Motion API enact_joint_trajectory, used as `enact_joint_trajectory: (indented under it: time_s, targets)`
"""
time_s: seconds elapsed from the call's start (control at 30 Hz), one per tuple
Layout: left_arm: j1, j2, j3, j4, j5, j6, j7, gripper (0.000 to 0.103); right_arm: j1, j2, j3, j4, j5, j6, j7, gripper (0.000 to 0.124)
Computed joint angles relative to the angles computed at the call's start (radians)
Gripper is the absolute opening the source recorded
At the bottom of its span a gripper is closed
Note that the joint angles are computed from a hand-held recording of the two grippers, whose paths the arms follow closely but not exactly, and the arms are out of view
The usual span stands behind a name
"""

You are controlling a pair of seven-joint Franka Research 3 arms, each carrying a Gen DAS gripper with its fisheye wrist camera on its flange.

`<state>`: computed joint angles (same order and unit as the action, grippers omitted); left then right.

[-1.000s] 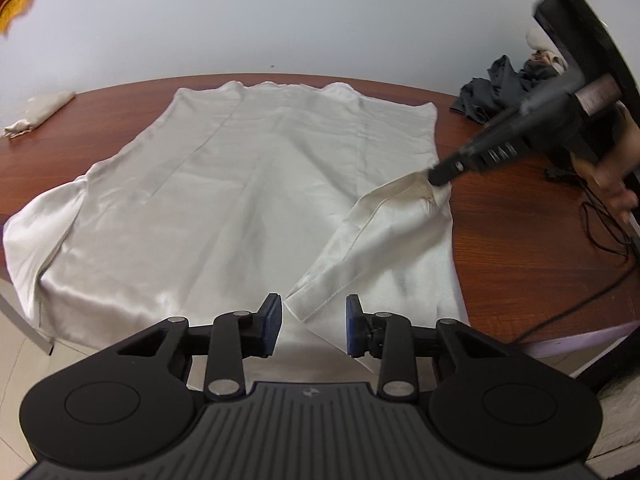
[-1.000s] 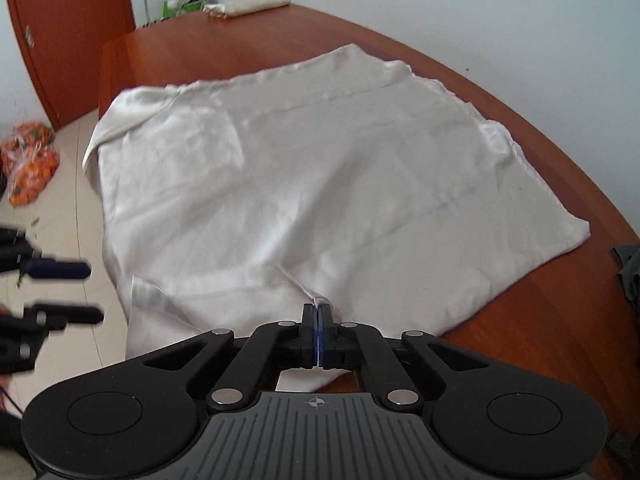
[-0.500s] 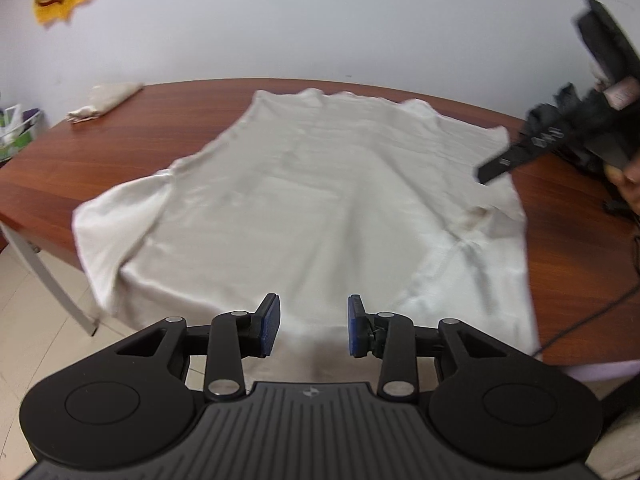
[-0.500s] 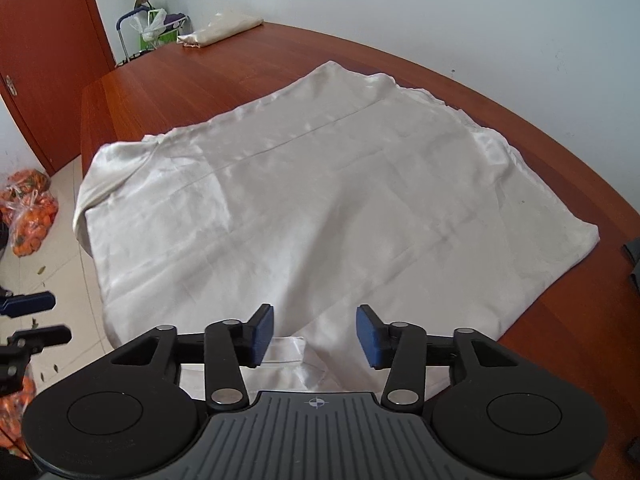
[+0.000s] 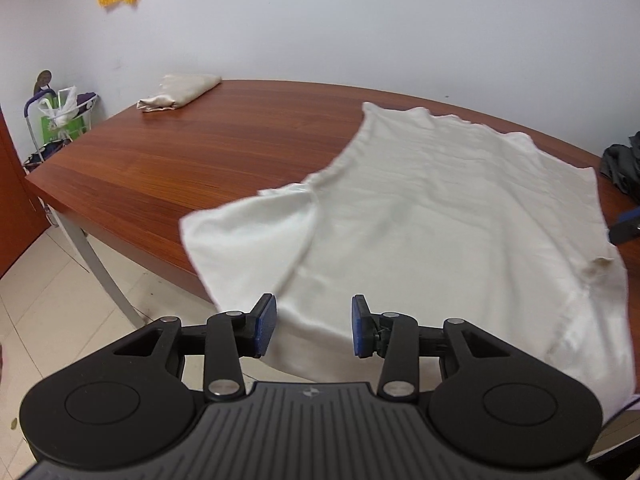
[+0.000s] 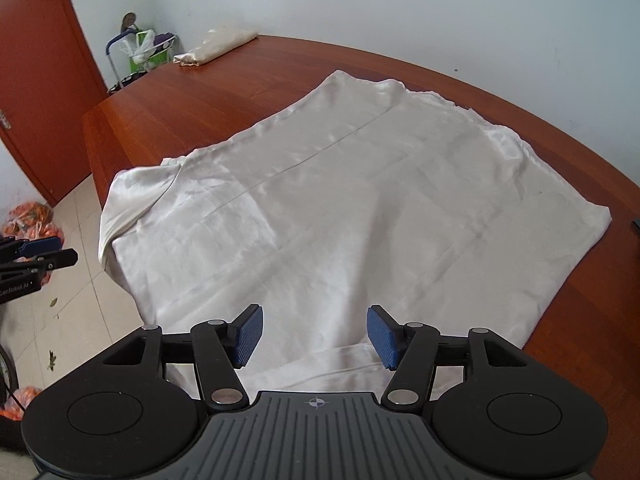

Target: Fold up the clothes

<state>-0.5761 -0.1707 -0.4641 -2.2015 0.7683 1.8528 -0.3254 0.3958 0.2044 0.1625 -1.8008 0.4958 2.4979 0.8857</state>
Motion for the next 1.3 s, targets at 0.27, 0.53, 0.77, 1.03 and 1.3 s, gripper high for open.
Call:
enact_joint_trajectory:
  time_s: [0.27,0.53,0.77,1.03,1.3]
  targets:
    - [0.057,-0.295,0.094,-0.281,-0.047,0.23,0.255,0.049,0.104,-0.009,-0.019,-0.057,-0.19,0.157,0.385,0.061]
    - [0.162,-0.485,0.216,-0.465,-0.023,0.464,0.535,0.05,0.206,0.004,-0.053,-0.072,-0.454,0.254,0.816,0.061]
    - [0.283,-0.511,0.27,-0.498,-0.027,0.611,0.706,0.05,0.26,0.035,-0.081,-0.041,-0.644,0.307,1.053,0.061]
    - [0.39,-0.501,0.301,-0.505,-0.093,0.749,0.88,0.051,0.311,0.068,-0.11,0.009,-0.748,0.329,1.198,0.061]
    - [0.315,-0.412,0.531,-0.512,-0.256,0.974,1.335,0.051,0.424,0.097,-0.176,0.081,-0.992,0.229,1.535,0.061]
